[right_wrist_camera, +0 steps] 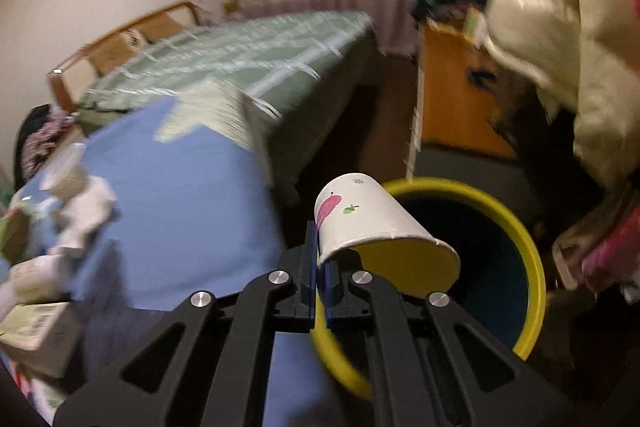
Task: Collect trash
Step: 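Carry the paper cup over the yellow bin and open the right tool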
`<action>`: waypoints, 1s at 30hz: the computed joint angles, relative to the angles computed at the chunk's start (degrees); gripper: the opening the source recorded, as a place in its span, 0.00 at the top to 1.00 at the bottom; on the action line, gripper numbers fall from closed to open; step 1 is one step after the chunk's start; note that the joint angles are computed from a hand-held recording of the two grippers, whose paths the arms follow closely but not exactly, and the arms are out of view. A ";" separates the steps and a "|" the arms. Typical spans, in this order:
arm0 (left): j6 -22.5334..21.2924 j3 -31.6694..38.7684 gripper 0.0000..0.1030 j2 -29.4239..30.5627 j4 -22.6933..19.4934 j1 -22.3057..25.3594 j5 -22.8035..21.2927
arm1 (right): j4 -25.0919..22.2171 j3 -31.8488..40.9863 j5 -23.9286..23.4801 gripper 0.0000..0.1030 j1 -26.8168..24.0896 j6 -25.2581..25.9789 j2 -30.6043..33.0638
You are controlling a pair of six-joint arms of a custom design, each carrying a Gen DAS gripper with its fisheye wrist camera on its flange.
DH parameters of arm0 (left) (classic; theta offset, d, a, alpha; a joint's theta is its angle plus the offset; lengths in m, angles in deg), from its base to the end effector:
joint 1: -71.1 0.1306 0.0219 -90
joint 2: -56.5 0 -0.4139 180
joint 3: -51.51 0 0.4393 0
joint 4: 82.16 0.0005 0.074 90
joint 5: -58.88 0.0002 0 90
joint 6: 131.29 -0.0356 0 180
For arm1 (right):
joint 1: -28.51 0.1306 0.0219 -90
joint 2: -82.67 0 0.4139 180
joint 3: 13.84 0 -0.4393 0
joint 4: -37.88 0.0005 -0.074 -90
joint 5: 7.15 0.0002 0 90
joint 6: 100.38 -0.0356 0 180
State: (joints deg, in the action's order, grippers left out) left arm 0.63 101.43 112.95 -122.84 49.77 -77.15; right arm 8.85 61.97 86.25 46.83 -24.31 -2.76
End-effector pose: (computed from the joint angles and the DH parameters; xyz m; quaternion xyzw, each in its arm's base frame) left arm 0.2853 -0.0845 0.3530 -0.2935 0.8177 0.1339 0.4768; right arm 0.5175 0.1686 0.3206 -0.0250 0.9322 0.0734 0.3534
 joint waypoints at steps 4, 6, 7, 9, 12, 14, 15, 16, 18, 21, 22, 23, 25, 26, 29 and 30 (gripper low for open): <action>0.23 0.05 0.04 0.09 -0.28 -0.15 0.02 | -3.25 1.59 -0.82 0.91 -1.39 -3.81 1.97; 0.40 0.26 0.04 0.27 -0.63 -0.52 -0.08 | -3.34 1.55 0.09 0.71 -1.63 -5.05 1.96; 0.46 0.46 0.04 0.42 -0.96 -0.81 -0.34 | -3.05 1.33 0.56 0.68 -1.67 -5.71 1.73; 0.48 0.68 0.04 0.72 -1.31 -1.05 -0.47 | -1.97 0.63 1.35 0.67 -1.71 -6.07 1.13; 1.46 1.03 0.04 0.65 -2.78 -2.05 -0.37 | -0.70 -0.38 3.09 0.64 -1.02 -6.15 0.16; 2.57 1.45 0.04 0.55 -4.68 -3.83 -1.15 | -0.12 -0.83 3.81 0.63 -0.83 -6.13 -0.22; 3.04 1.60 0.04 0.52 -5.60 -4.61 -1.46 | 0.13 -0.93 4.02 0.62 -0.75 -6.06 -0.27; 3.89 1.93 0.04 0.55 -7.02 -5.74 -1.81 | -0.07 -0.59 4.15 0.62 -0.73 -6.06 -0.15; 5.75 2.39 0.04 0.42 -9.41 -7.69 -1.76 | -0.02 -0.60 4.82 0.62 -0.47 -5.98 -0.17; 10.99 2.85 0.04 0.27 -13.40 -11.80 -1.41 | 0.06 -0.38 5.42 0.62 -0.26 -5.50 -0.08; 13.37 3.09 0.04 0.57 -15.02 -13.55 -1.22 | 0.15 -0.28 5.22 0.62 -0.30 -5.40 -0.01; 15.59 3.18 0.04 1.03 -16.29 -15.20 -1.15 | 0.13 -0.15 4.97 0.62 -0.33 -5.36 0.10; 19.36 3.75 0.04 2.61 -18.46 -18.38 -0.73 | -0.06 0.03 4.51 0.62 -0.42 -5.26 0.23; 21.46 4.24 0.04 4.03 -19.70 -20.28 -0.42 | -0.04 0.01 4.28 0.62 -0.41 -5.21 0.16; 24.55 5.41 0.04 7.42 -20.74 -24.08 0.49 | 0.34 0.09 4.22 0.62 -0.26 -4.71 0.27; 25.26 5.95 0.04 8.69 -20.88 -25.09 0.68 | 0.51 0.08 4.20 0.62 -0.14 -4.51 0.24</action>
State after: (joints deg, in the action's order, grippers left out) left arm 25.89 107.38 121.64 -143.71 24.68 -76.47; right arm 9.36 62.04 90.46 46.69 -28.82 -2.51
